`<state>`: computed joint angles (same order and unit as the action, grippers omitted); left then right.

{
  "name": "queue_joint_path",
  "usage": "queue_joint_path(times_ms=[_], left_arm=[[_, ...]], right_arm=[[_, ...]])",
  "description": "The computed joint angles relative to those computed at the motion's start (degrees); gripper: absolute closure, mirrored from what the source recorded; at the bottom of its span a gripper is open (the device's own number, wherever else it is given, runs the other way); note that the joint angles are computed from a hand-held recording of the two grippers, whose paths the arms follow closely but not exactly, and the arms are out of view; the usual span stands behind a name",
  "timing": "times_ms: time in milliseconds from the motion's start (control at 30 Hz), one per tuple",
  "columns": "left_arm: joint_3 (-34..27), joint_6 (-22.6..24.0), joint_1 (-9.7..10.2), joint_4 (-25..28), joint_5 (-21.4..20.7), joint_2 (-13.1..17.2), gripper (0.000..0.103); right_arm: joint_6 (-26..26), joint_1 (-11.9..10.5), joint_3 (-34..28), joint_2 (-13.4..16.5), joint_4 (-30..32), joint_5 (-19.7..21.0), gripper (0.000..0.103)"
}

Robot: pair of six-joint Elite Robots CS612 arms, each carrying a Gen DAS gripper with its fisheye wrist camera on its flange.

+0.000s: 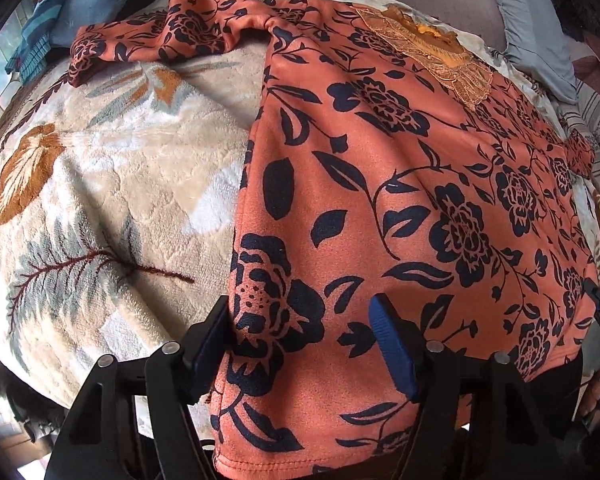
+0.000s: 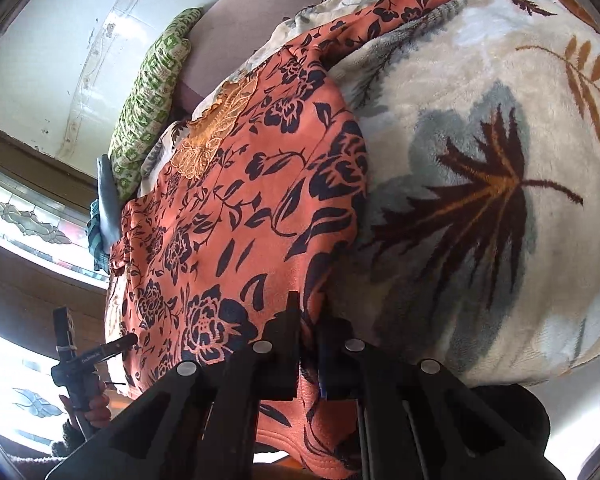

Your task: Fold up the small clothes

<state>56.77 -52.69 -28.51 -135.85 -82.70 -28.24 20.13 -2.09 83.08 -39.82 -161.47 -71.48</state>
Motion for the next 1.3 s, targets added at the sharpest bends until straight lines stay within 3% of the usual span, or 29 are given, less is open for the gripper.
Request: queue_joint_path(times_ms=[67, 133, 267, 400, 467, 533, 633, 700, 733, 800, 933, 1133, 1300], left_arm=[[0.31, -0.12, -0.14, -0.64, 0.48, -0.30, 0.040], [-0.06, 0.17, -0.40, 0.73, 1.88, -0.26, 0.043], [-1.88, 0.61, -0.81, 4.46, 2.81, 0.80, 0.045], [-0.42, 1.89, -0.85, 1.62, 1.76, -0.04, 0.043], [0.23, 1.87, -0.57, -0.32, 0.50, -0.32, 0.043], [0.40, 1.24, -0.19, -1.47, -1.58, -0.23, 0.038], [1.01, 0.69, -0.13, -3.27, -1.93, -0.28, 0.038], [1.78, 1.29, -0.10, -5.25, -3.06, -0.68, 0.042], [2.34, 1.61, -0.18, -6.28, -2.92, -1.01, 0.046], [2.58, 2.36, -0.49, -5.66, -0.93, -1.35, 0.047], [0.12, 1.21, -0.70, 1.44, 0.73, -0.16, 0.056], [3.07, 3.13, -0.77, -2.59, 2.39, -2.46, 0.054], [2.95, 0.90, 0.06, -4.00, 2.59, -3.10, 0.052]], right_arm=[[-2.98, 0.63, -0.08, -1.15, -1.90, -4.05, 0.099], [-7.51, 1.56, -1.47, -1.58, 1.73, -11.14, 0.100], [-6.66, 1.28, -2.51, -0.88, 10.57, -14.99, 0.099], [0.36, -0.69, 1.12, -1.45, 4.70, -6.08, 0.091], [2.09, -1.13, 1.57, -1.26, 3.04, -3.49, 0.068], [3.38, -1.28, 1.50, -0.83, 2.44, -2.02, 0.058], [3.19, -1.14, 0.83, -0.07, 3.36, -0.11, 0.061], [-0.85, -0.40, 0.27, -0.28, 4.98, -0.35, 0.094], [-2.56, 0.02, 0.14, -0.58, 5.21, -0.53, 0.097], [-5.41, 0.90, 0.25, -1.33, 5.50, -3.17, 0.097], [-6.59, 1.53, -1.10, -1.00, 11.76, -8.69, 0.097], [-5.29, 1.54, -0.88, -1.57, 9.77, -9.96, 0.089], [-2.26, 1.08, -1.36, -1.83, 6.61, -11.45, 0.068]])
